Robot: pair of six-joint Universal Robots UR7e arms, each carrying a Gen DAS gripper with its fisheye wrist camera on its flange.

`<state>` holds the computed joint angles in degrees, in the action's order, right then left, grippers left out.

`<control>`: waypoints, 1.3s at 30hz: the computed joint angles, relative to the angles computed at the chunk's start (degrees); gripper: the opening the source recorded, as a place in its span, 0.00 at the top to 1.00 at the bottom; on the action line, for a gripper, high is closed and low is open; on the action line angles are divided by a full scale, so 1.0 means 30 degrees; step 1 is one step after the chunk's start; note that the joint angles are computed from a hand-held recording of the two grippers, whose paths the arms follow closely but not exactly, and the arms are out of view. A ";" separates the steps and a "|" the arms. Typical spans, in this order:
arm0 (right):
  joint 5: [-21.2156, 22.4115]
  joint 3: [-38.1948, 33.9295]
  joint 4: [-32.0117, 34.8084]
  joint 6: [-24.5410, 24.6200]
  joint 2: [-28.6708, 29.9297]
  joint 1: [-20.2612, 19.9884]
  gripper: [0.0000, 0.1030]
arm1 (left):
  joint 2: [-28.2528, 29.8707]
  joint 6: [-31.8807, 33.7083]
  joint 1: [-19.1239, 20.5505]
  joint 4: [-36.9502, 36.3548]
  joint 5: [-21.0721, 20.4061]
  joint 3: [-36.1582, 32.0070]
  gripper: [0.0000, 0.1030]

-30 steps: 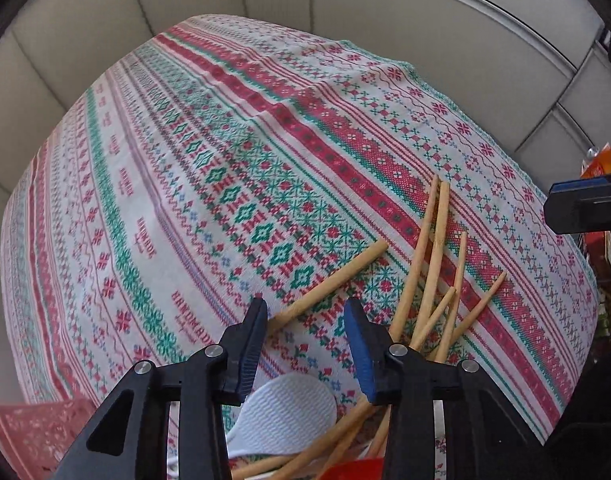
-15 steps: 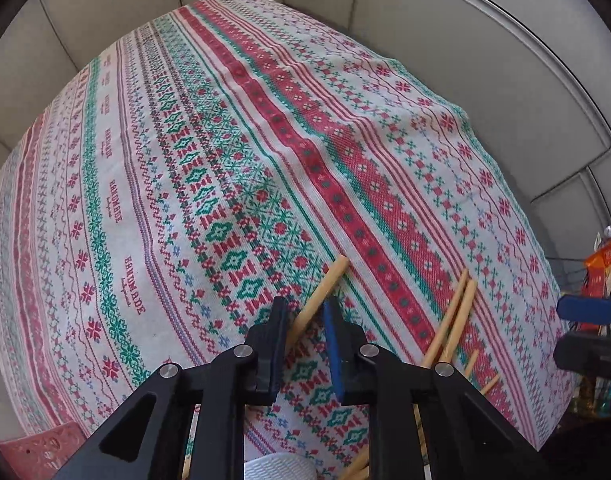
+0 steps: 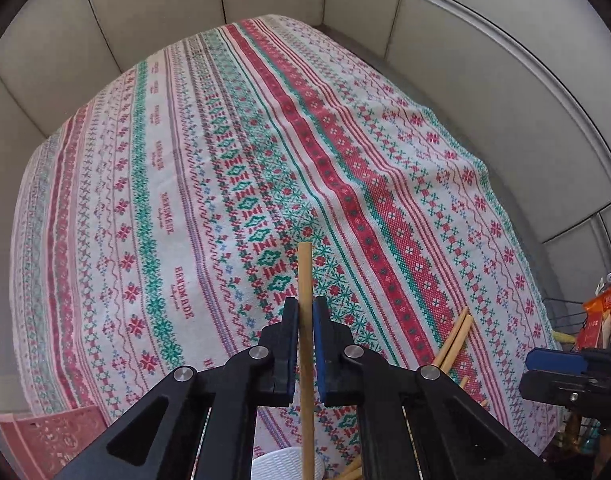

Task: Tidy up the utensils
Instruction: 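Lift the chopstick with the left gripper and carry it over the pink holder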

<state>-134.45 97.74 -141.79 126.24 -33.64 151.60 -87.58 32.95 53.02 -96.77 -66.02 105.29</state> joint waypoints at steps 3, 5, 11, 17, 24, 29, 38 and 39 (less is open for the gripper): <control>-0.0274 0.0362 -0.2484 -0.0943 0.0390 -0.0143 0.51 | -0.0902 0.0505 -0.0092 -0.0458 -0.0216 -0.0146 0.93; -0.0244 0.0573 -0.4166 -0.1558 0.0716 -0.0306 0.58 | -0.2025 0.1009 0.0167 -0.0058 -0.0544 -0.0380 0.93; 0.0094 0.0930 -0.7630 -0.2682 0.1625 -0.0895 0.69 | -0.3565 0.1352 0.0197 0.0863 -0.2125 -0.1885 0.93; -0.0277 0.1332 -0.9348 -0.2446 0.2187 -0.1321 0.79 | -0.4691 0.1886 0.1141 0.0843 -0.3070 -0.2984 0.93; -0.0356 0.0827 -1.0169 -0.3075 0.2946 -0.1599 0.92 | -0.4924 0.2357 0.3124 0.0371 -0.4323 -0.4327 0.93; -0.1263 -0.0434 -0.7290 -0.2637 0.2806 -0.1097 0.94 | -0.4328 0.1965 0.4168 0.0201 -0.4966 -0.5488 0.93; -0.4094 -0.4679 0.0039 -0.2864 0.2872 -0.0010 0.96 | -0.3687 0.1972 0.5414 -0.2399 -0.7004 -0.7357 0.93; -0.4476 -0.5378 0.1021 -0.2909 0.3004 0.0114 0.96 | -0.3586 0.1883 0.5584 -0.2848 -0.7302 -0.7563 0.93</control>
